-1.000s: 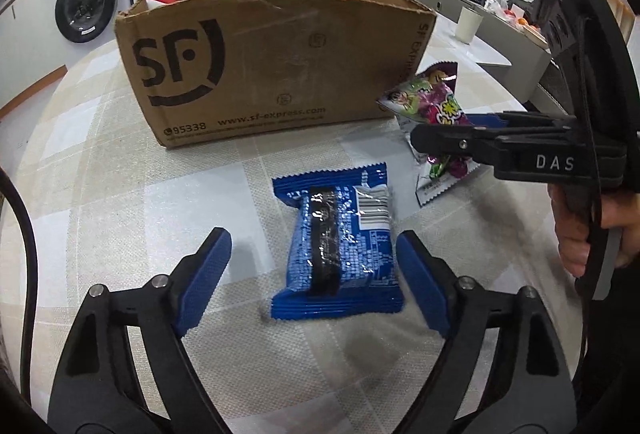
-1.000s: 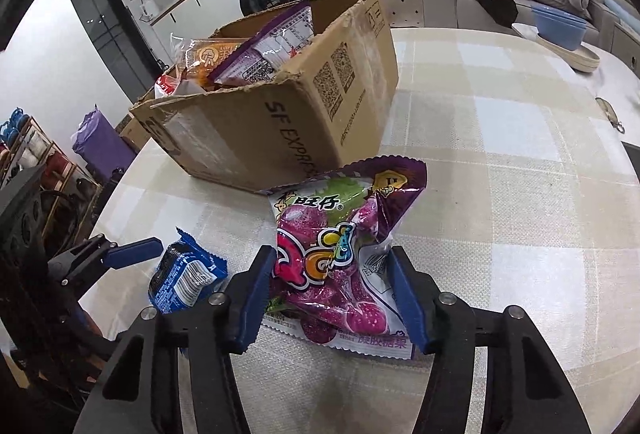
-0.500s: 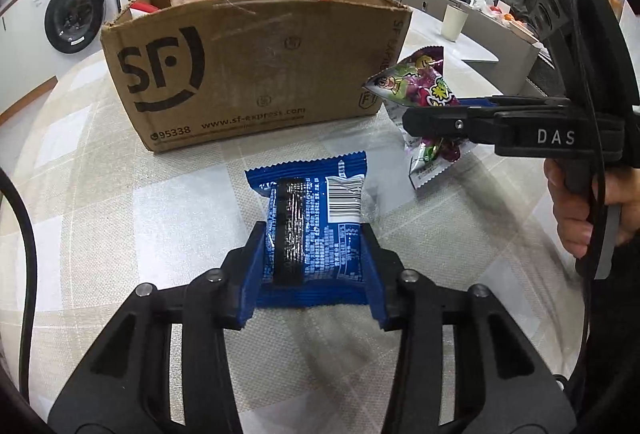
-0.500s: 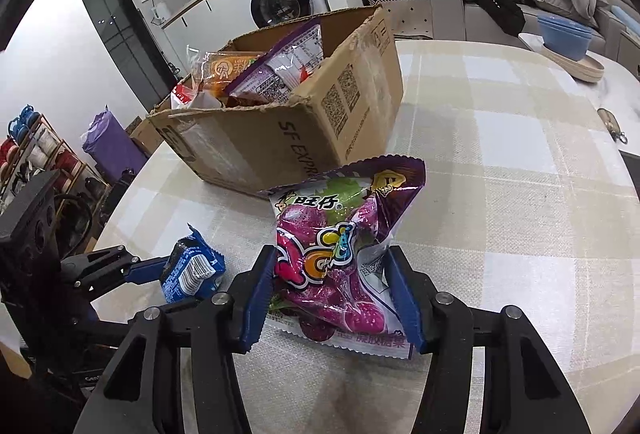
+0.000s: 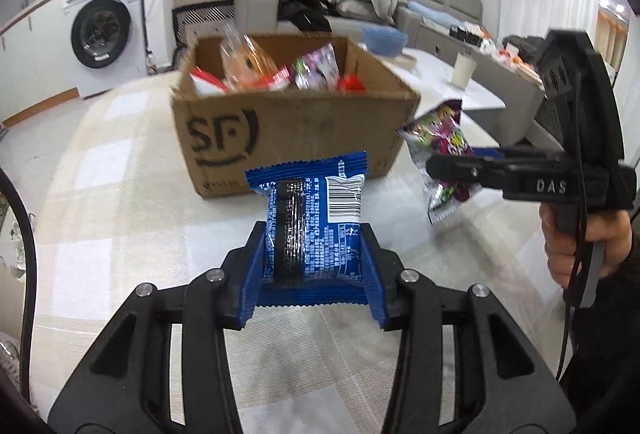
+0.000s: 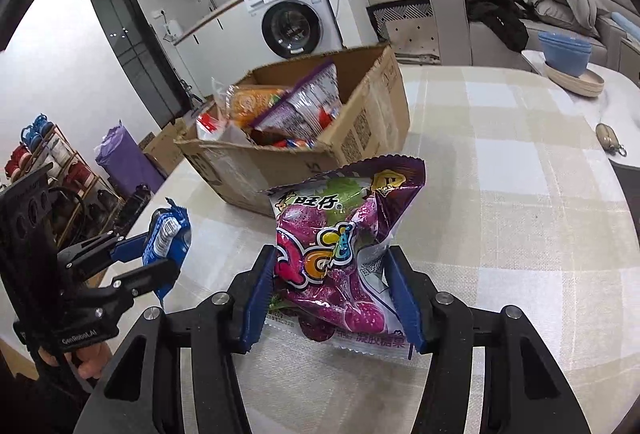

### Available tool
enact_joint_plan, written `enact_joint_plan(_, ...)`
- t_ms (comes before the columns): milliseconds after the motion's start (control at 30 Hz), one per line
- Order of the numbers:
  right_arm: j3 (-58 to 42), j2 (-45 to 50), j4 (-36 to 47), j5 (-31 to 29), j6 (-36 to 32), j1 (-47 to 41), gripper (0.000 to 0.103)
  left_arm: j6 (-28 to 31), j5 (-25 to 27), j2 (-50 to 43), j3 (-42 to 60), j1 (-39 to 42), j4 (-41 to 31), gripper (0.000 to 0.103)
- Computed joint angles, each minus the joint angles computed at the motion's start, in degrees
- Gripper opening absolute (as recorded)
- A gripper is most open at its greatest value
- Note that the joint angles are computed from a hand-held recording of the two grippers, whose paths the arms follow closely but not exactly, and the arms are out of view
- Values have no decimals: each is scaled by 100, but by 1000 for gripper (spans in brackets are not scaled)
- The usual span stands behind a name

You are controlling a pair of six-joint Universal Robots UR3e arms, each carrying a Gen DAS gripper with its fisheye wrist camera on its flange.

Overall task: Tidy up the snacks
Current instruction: 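Carry the blue pack and purple candy bag over the box and lower them in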

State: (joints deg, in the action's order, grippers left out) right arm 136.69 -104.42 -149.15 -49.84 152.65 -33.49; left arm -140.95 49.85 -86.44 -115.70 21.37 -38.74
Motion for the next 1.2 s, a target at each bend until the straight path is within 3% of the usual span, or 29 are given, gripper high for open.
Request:
enact_joint_plan(200, 252, -732, 288, 606, -218, -418, 56, -53, -268, 738, -204, 492, 20, 40)
enact_joint_plan(400, 601, -1459, 414, 1321, -285, -922, 56, 97, -628, 1159, -60, 1028, -467, 40)
enact_joint_plan(600, 853, -1835, 171, 1699, -90, -1121, 56, 202, -803, 1148, 309, 1281, -852, 40)
enact_joint_plan(733, 962, -1954, -70, 1849, 89, -1146, 56, -7, -739, 916, 551, 1148, -714, 40)
enact_joint_plan(900, 1023, -1846, -669, 1794, 466, -981, 56, -356, -583, 455, 958, 911, -414, 40)
enact_joint_plan(1000, 1023, -1487, -1501, 1685, 900, -755, 56, -505, -515, 274, 1132, 837, -284, 40)
enact_joint_plan(1200, 798, -842, -2633, 1092, 1571, -36, 56, -1110, -235, -159, 1335, 426, 319, 41)
